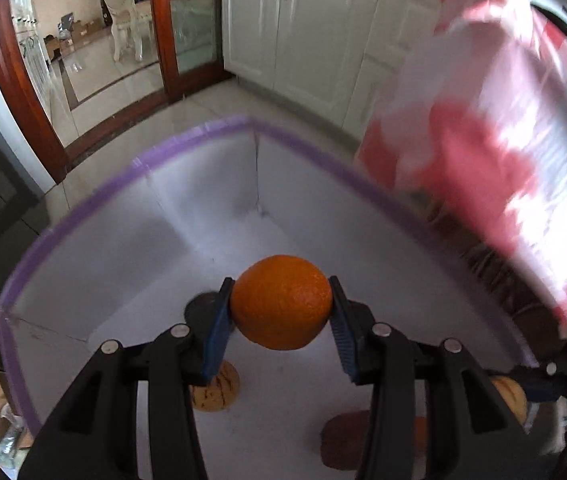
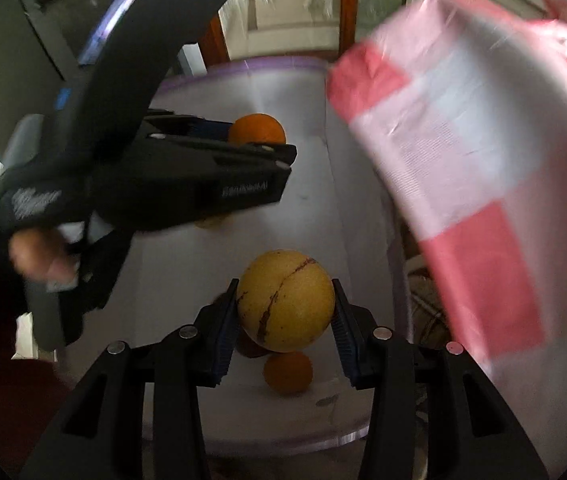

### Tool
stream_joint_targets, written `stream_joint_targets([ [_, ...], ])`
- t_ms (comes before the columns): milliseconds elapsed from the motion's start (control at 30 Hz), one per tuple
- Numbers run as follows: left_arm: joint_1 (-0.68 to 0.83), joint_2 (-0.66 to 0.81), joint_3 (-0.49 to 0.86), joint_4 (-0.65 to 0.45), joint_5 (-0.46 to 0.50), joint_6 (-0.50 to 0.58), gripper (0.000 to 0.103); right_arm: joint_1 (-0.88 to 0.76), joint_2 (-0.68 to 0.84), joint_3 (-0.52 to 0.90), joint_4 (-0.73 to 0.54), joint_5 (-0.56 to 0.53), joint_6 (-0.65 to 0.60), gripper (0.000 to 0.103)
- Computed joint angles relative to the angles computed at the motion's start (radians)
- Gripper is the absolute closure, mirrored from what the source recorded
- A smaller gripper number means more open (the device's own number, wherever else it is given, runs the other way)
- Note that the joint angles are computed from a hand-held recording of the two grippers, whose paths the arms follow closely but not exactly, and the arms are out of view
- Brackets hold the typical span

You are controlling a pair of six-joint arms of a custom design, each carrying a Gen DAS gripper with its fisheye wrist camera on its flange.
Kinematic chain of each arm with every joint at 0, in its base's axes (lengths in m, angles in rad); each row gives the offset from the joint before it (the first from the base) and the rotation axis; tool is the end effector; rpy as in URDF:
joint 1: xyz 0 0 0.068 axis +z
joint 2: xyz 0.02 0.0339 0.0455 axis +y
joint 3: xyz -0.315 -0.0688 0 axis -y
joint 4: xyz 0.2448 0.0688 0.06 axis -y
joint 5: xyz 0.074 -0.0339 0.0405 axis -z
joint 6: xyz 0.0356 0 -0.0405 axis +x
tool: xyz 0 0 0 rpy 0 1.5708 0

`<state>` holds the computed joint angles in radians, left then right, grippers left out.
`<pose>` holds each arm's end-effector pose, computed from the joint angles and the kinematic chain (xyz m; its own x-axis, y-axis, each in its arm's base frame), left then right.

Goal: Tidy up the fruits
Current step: 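Carry the pepino melon and tangerine off the table over the white bin, then open the right gripper and left gripper to drop both fruits into the bin, then move both open grippers back over the remaining fruit cluster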

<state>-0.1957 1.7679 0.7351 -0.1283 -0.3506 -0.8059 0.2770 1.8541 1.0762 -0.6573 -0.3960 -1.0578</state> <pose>0.2981 -0.0466 0.1444 -0.6580 -0.5603 -0.5031 -0.6156 0.7850 -0.0692 0.3223 0.1059 0.1810 -0.2042 -0.8938 -0.3993 -0.9788 0.1925 0.0698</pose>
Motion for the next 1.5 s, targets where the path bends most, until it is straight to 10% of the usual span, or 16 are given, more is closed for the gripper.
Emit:
stream_joint_targets([
  [767,0.096,0.189,0.039,-0.010,0.099,0.023,0.057,0.222,-0.096,-0.353,0.420,0.268,-0.006,0.060],
  [1033,0.075,0.198,0.055,-0.023,0.079,0.020,0.055,0.214,-0.123,-0.364,0.390,0.271,0.020,0.058],
  [1300,0.053,0.134,0.026,-0.011,0.033,-0.030,0.031,0.140,-0.185,-0.247,0.249,0.173,-0.006,0.048],
  [1500,0.052,-0.017,0.013,-0.044,-0.114,-0.069,0.019,-0.007,-0.288,-0.125,0.013,-0.080,-0.133,0.043],
])
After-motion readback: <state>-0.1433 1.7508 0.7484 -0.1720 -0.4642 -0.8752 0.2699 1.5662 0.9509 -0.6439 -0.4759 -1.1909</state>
